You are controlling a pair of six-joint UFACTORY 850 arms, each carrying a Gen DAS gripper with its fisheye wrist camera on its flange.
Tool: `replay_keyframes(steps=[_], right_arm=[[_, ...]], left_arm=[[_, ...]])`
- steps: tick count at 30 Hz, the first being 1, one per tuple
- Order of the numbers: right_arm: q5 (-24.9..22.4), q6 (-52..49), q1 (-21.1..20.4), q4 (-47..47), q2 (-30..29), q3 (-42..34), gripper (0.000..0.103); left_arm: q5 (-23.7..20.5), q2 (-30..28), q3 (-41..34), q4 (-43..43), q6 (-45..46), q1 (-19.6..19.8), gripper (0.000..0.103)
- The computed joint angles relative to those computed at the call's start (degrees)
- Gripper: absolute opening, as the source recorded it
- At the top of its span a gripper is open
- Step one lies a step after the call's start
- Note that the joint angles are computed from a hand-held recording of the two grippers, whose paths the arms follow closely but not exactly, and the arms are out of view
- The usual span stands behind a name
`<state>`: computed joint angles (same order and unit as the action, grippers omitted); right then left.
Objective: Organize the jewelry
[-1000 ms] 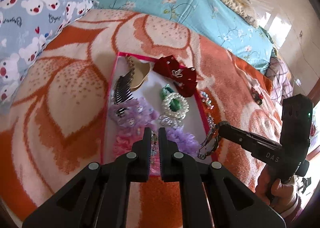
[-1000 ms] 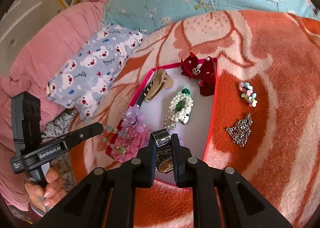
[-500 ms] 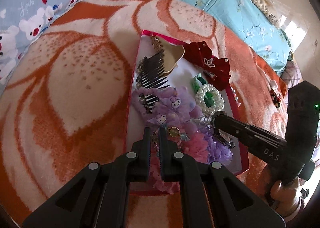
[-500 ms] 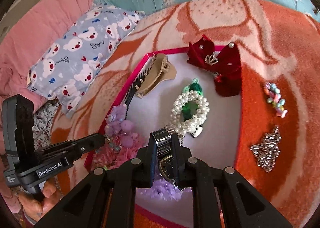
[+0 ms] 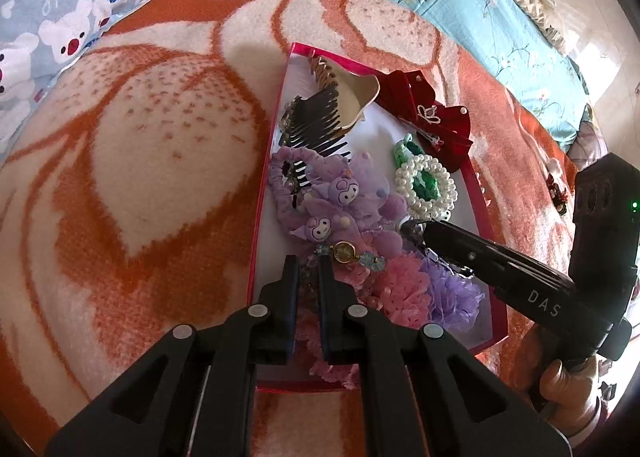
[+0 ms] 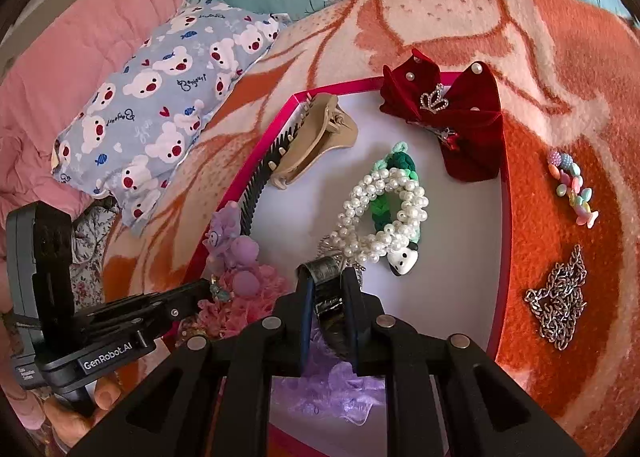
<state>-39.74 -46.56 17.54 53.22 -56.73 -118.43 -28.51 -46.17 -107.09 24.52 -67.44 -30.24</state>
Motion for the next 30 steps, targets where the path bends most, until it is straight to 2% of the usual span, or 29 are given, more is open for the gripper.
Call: replay_keyframes(steps=[8, 10, 13, 16, 18, 22, 24, 26, 30], right_arm=[[-0.03, -0.86, -0.04, 1.12, 0.2, 0.46, 0.014], [0.05, -0.99, -0.06, 1.47, 0.41, 0.72, 0.018], [-0.19, -1.13, -0.15, 2.22, 0.72, 1.18, 0.018], [-0.53, -2.11, -0.34, 3.43, 1.57, 2.41, 0.018], [-0.27, -3.46, -0.56, 4.73, 2.82, 4.19, 0.019], [0.85, -5.11, -0.91, 6.38, 5.11, 7.46, 0.024], [1.17, -6.37, -1.28, 7.99, 6.24, 9.17, 0.027], [1.71, -7.86, -1.73, 9.96, 7.55, 11.12, 0.027], [2.84, -10.69, -3.04, 14.43, 10.23, 15.04, 0.031]], left_arm=[[-0.98, -0.13, -0.5, 1.01, -0.73, -0.38, 0.005], [-0.94, -0.13, -0.48, 0.79, -0.39, -0.36, 0.005], [-1.79, -0.05, -0.65, 1.55, -0.76, -0.67, 0.006], [-1.76, 0.41, -0.15, 2.24, -1.58, -0.9, 0.014], [-1.91, 0.7, 0.12, 2.69, -2.19, -1.02, 0.022], [-2.08, 1.12, 0.51, 3.54, -3.13, -1.29, 0.023], [-2.19, 1.43, 0.79, 4.24, -3.99, -1.48, 0.035], [-2.41, 1.88, 1.26, 5.71, -5.51, -1.79, 0.041], [-2.57, 2.0, 1.21, 6.21, -5.86, -2.19, 0.041]])
